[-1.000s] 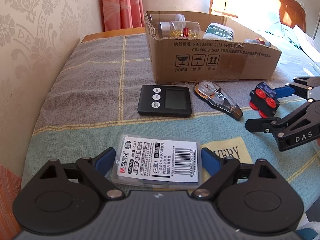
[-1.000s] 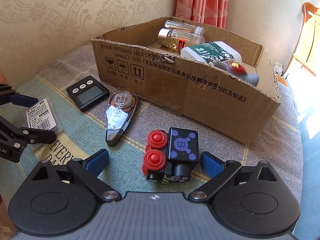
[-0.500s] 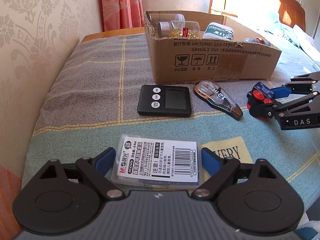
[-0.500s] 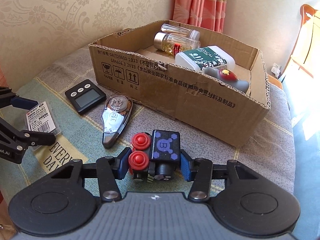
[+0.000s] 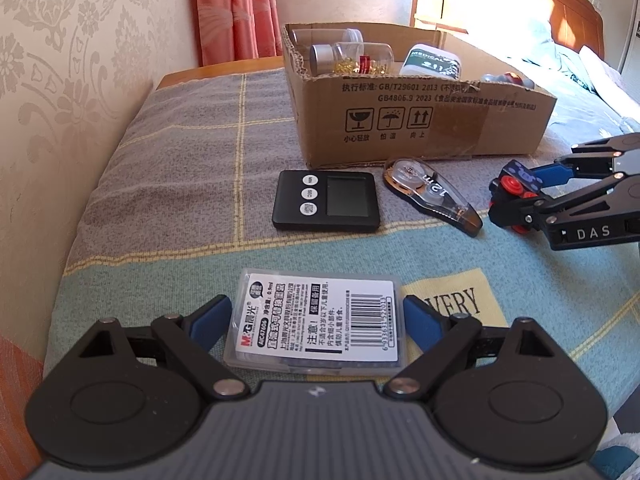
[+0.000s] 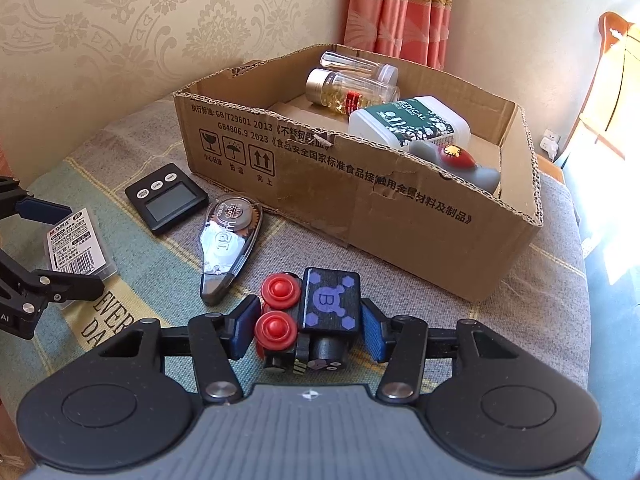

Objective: Organize rigid objects
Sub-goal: 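Close the right gripper on the black cube toy with red buttons, then lift the card package into the box and open the left gripper while the right holds the cube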

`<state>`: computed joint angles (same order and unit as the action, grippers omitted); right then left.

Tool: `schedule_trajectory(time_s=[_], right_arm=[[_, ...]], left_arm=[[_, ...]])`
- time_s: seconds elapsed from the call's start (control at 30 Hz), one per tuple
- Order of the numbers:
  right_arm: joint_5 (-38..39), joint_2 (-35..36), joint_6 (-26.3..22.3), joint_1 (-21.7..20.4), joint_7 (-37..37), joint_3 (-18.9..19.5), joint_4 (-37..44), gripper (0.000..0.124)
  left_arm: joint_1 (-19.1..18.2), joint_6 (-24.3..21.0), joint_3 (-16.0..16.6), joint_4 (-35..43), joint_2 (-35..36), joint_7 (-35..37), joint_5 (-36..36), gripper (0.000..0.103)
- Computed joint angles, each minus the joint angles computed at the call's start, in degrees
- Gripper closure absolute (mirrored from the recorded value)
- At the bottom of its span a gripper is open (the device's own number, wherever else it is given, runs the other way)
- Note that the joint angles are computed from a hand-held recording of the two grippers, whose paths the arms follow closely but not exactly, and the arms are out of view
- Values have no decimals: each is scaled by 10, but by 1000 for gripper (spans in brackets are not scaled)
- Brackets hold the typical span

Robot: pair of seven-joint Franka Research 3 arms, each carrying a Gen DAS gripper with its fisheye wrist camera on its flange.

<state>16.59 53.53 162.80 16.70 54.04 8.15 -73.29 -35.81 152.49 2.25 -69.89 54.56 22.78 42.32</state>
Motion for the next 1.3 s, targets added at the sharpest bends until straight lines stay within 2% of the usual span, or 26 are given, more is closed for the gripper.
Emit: schedule_trajectory(time_s=[0.47,0.63,1.3], right_arm=[[-6,-8,-3,7,16,-7,-7,68],[-8,-22,-1,6,13,-10,-22,68],[37,-94,4,-34,-66,34,-97,68]], left_arm=[[9,-7,-17,2,-3,42,-23,13],[4,0,-13,-15,-18,41,-20,13],[1,-5,-16,-7,-33,61,-12,13]])
